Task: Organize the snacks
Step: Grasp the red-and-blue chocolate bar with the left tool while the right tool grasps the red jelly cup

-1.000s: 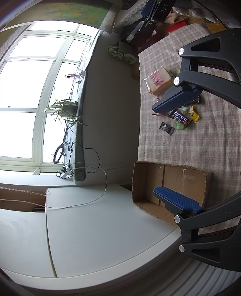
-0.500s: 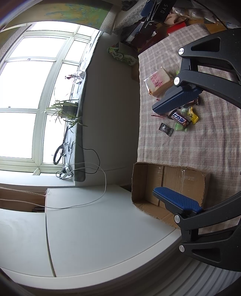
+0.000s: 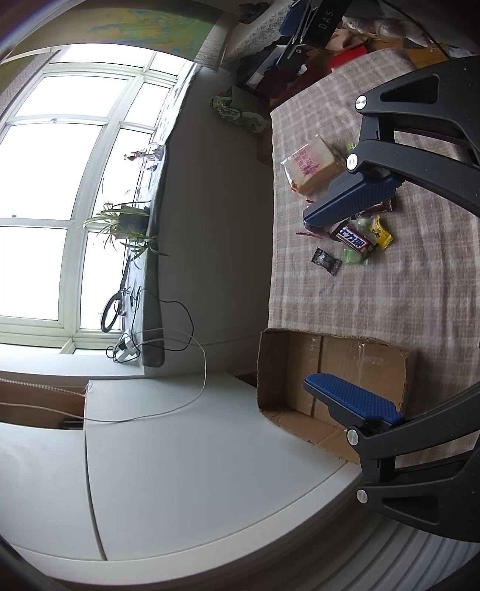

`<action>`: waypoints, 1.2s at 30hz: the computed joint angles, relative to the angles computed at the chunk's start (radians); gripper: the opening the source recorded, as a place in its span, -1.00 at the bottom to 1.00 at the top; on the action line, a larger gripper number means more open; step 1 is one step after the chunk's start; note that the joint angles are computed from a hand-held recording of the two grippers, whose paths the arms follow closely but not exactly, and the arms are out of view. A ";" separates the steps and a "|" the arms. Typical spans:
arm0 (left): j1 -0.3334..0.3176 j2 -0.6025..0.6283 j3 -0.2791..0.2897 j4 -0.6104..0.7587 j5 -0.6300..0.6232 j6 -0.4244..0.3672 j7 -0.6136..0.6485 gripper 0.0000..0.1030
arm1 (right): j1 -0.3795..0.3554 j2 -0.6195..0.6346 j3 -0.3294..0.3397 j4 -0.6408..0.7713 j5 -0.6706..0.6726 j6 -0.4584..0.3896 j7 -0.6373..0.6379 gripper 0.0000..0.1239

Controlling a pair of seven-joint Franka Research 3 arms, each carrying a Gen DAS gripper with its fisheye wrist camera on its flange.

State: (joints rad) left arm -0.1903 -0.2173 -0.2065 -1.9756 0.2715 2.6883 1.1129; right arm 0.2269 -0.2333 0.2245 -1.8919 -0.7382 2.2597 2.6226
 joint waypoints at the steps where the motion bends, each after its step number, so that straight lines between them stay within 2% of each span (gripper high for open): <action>1: -0.002 0.002 0.001 0.000 -0.004 -0.001 0.003 0.60 | 0.000 0.002 -0.001 -0.001 0.001 0.001 -0.001 0.63; 8: -0.023 0.017 0.016 0.001 -0.070 -0.015 0.068 0.59 | 0.000 -0.004 -0.030 -0.042 0.065 0.042 -0.070 0.62; 11: -0.032 0.022 0.022 -0.003 -0.108 -0.018 0.104 0.58 | -0.007 -0.015 -0.037 -0.071 0.100 0.059 -0.099 0.57; 13: -0.045 0.028 0.031 -0.004 -0.155 -0.024 0.148 0.44 | -0.010 -0.024 -0.048 -0.092 0.153 0.076 -0.127 0.43; 17: -0.060 0.038 0.039 -0.006 -0.234 -0.030 0.222 0.29 | -0.022 -0.032 -0.056 -0.126 0.233 0.094 -0.166 0.31; 22: -0.077 0.064 0.046 0.004 -0.342 -0.056 0.329 -0.06 | -0.026 -0.035 -0.067 -0.164 0.346 0.127 -0.223 0.03; 25: -0.081 0.089 0.044 0.019 -0.401 -0.072 0.396 -0.14 | -0.026 -0.024 -0.067 -0.168 0.387 0.125 -0.266 -0.10; 36: -0.058 0.218 0.000 0.127 -0.498 -0.165 0.514 -0.21 | -0.004 0.057 -0.093 -0.171 0.535 0.153 -0.377 -0.12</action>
